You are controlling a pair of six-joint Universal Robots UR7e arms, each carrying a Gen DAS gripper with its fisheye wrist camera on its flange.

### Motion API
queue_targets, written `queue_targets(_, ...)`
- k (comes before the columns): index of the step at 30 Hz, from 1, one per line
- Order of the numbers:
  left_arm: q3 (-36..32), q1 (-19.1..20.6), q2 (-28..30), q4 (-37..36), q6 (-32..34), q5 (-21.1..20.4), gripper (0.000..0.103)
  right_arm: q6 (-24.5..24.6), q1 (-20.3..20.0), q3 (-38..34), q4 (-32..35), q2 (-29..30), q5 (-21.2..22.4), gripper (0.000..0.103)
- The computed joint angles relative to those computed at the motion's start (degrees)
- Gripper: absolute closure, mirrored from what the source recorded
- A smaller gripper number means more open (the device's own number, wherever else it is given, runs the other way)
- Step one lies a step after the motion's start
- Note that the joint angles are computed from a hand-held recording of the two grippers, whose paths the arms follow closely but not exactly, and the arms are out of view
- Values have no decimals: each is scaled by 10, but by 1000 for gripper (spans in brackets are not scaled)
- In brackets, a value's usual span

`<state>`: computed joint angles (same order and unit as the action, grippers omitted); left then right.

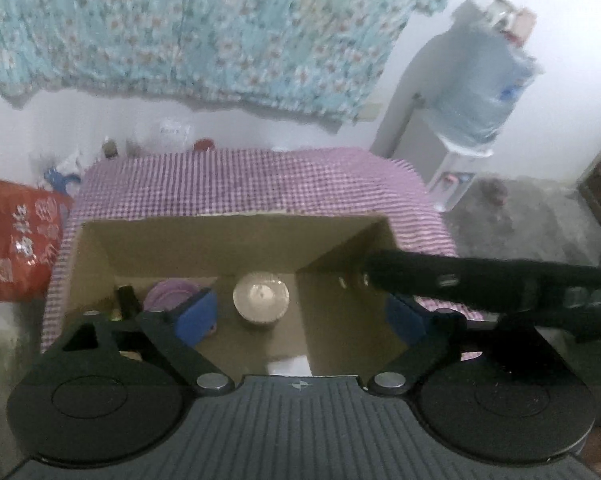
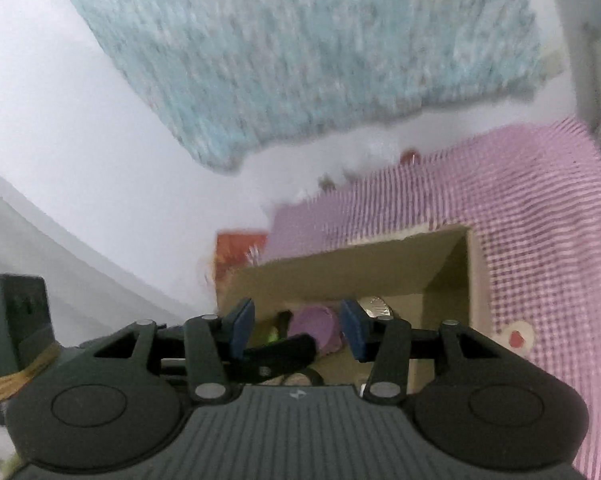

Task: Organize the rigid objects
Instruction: 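Carry the gold jar into the box and open the right gripper, then move the right gripper down to the white supplement bottle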

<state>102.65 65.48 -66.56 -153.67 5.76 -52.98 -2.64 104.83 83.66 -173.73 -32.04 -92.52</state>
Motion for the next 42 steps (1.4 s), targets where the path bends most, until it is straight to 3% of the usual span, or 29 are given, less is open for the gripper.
queue_targets(1, 20, -8, -17, -9, 3, 0, 8, 1, 4, 31, -38, -14, -3, 46)
queue_targets(3, 57, -23, -47, -23, -2, 12, 4, -3, 12, 98, -122, -41, -12, 29)
queue_targets(7, 150, -59, -110, -84, -1, 63, 1, -16, 37, 201, -261, -70, -65, 2)
queue_targets(10, 209, -78, -150, -114, -1, 87, 0, -28, 62, 238, -304, -68, -127, 0)
queue_targets(16, 285, -87, -214, -112, -2, 128, 0, -102, 139, 226, -341, -9, -322, 0)
queue_targets(19, 311, -84, -236, -109, -2, 156, 0, -152, 161, 208, -369, 27, -368, 0)
queue_targets(22, 322, -72, -256, -106, -13, 154, 0, -190, 179, 185, -396, 57, -405, 0)
queue_targets(30, 337, -34, -270, -133, -16, 124, 1, -232, 195, 152, -391, 87, -409, 0)
queue_targets(33, 340, -17, -260, -159, -7, 109, 0, -231, 190, 164, -381, 80, -368, 0)
queue_targets(37, 336, 7, -243, -186, 1, 93, 1, -175, 169, 183, -326, 61, -277, 0)
queue_targets(42, 337, 32, -219, -244, 28, 72, 1, -157, 160, 150, -252, 76, -242, 0)
